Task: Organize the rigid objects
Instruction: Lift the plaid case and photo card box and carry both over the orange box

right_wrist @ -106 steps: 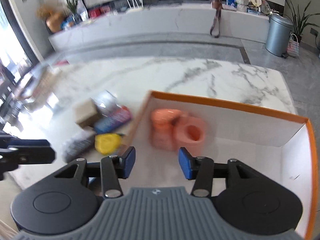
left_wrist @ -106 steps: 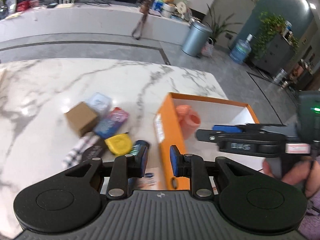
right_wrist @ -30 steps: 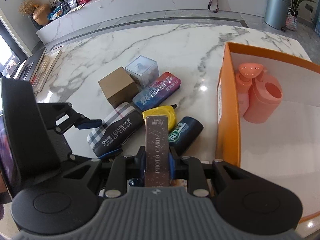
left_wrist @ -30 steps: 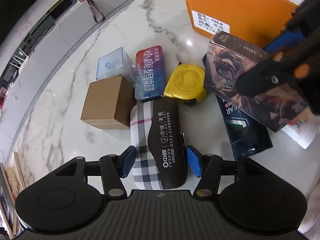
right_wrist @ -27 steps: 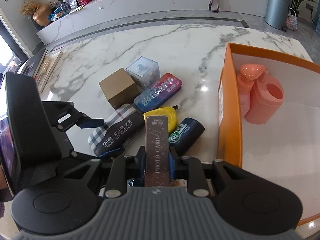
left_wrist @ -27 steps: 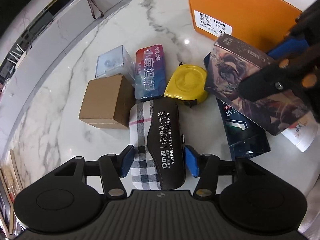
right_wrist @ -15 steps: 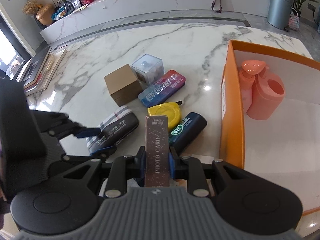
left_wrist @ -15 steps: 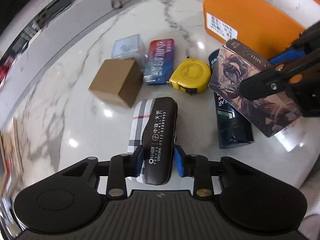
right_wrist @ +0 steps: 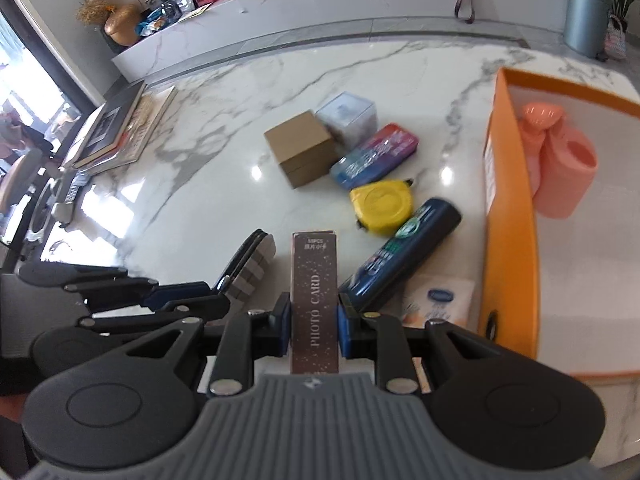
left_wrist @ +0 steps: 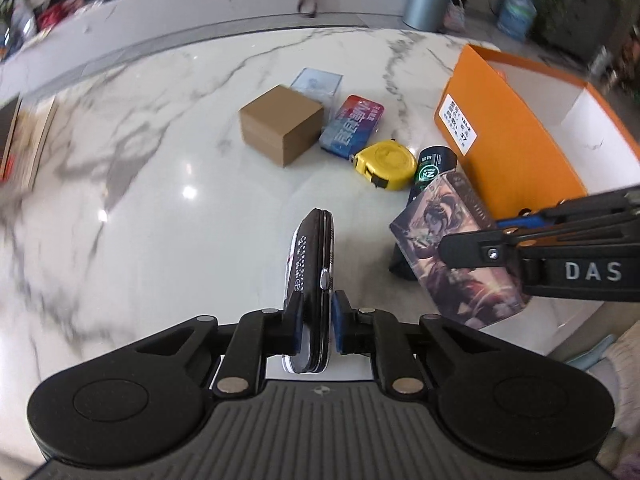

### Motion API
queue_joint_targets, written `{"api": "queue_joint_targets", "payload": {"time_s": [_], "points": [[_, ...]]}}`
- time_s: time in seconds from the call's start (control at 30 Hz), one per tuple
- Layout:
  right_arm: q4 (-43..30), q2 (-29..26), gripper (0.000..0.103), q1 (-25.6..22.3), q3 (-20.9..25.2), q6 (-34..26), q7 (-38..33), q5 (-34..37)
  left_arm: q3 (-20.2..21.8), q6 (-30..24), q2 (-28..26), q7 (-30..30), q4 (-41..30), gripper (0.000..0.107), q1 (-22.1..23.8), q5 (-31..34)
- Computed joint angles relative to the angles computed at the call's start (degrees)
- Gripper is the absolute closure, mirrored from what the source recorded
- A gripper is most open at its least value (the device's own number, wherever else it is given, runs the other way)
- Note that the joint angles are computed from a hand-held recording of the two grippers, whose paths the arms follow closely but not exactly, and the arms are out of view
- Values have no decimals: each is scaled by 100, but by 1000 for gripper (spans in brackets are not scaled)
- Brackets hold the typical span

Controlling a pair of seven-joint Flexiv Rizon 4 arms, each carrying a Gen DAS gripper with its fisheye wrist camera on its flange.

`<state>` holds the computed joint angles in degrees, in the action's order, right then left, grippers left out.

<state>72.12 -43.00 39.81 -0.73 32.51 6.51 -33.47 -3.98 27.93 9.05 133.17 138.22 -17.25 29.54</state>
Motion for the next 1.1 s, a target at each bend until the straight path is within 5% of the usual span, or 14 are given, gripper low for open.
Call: {"api": "queue_joint_targets", "payload": {"time_s": [0.2,0.3,0.7,1.1], "points": [[16,-119,80,-64,85,683,43,125,-384,60,-66,-1558,-121,92,-290,166],[-193,-324,80,-78,125,797,-110,298,-394,69,-144,-1658,-174,92,-389,187],[-484,-629,80,-83,124,804,-252,845,-109,532,-283,-361,-64,78,-242,142],[-406,-623,80,-95,81,1021,-316,871,-85,251,-616,727,-180,74,-27,-220]]}}
